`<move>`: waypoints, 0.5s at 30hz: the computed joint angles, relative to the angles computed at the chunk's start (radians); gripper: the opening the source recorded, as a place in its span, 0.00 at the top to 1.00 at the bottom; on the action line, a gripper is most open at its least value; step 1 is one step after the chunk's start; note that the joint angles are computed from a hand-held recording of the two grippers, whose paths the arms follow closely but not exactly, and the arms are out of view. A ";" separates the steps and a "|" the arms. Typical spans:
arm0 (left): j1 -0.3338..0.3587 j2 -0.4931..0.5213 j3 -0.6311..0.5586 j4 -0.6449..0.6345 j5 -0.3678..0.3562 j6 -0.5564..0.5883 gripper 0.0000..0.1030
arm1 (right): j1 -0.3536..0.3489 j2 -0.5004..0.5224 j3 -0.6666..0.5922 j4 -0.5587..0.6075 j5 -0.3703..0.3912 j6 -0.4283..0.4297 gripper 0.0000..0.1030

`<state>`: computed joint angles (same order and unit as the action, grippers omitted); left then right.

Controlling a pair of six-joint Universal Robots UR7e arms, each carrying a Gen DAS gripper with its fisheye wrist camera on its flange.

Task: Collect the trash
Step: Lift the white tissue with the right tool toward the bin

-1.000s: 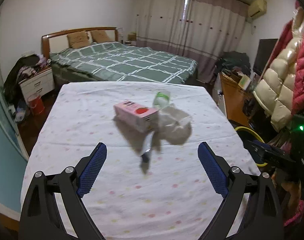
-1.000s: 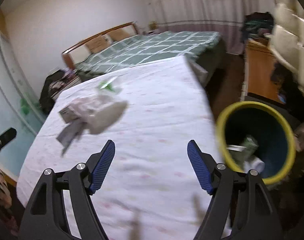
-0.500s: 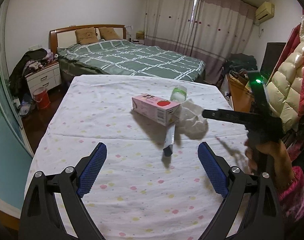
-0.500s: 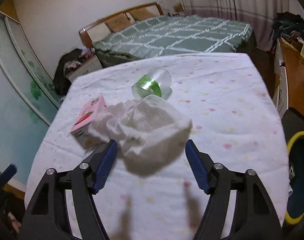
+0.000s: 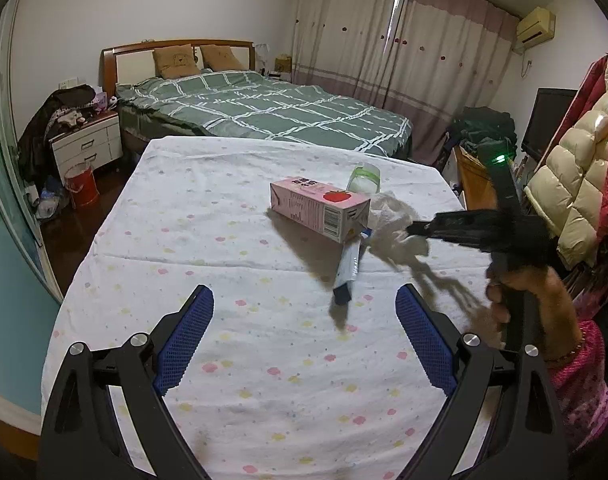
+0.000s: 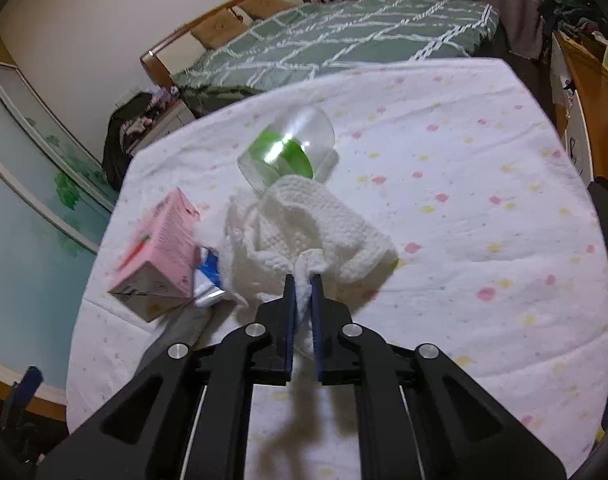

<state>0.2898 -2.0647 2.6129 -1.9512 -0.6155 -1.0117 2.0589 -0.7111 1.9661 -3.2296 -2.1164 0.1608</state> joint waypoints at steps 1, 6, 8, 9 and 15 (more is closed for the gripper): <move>0.000 0.002 0.001 -0.002 0.000 0.000 0.12 | 0.008 -0.007 0.008 -0.013 -0.004 -0.003 0.93; 0.002 0.014 0.001 -0.024 -0.002 0.015 0.12 | 0.065 -0.061 0.064 -0.090 -0.030 -0.026 0.93; 0.004 0.022 0.004 -0.038 -0.005 0.024 0.12 | 0.086 -0.081 0.086 -0.122 -0.044 -0.035 0.93; 0.006 0.030 0.005 -0.051 -0.008 0.030 0.12 | 0.096 -0.089 0.097 -0.137 -0.049 -0.038 0.93; 0.000 0.047 0.012 -0.081 -0.019 0.046 0.12 | 0.142 -0.155 0.143 -0.182 -0.063 -0.052 0.93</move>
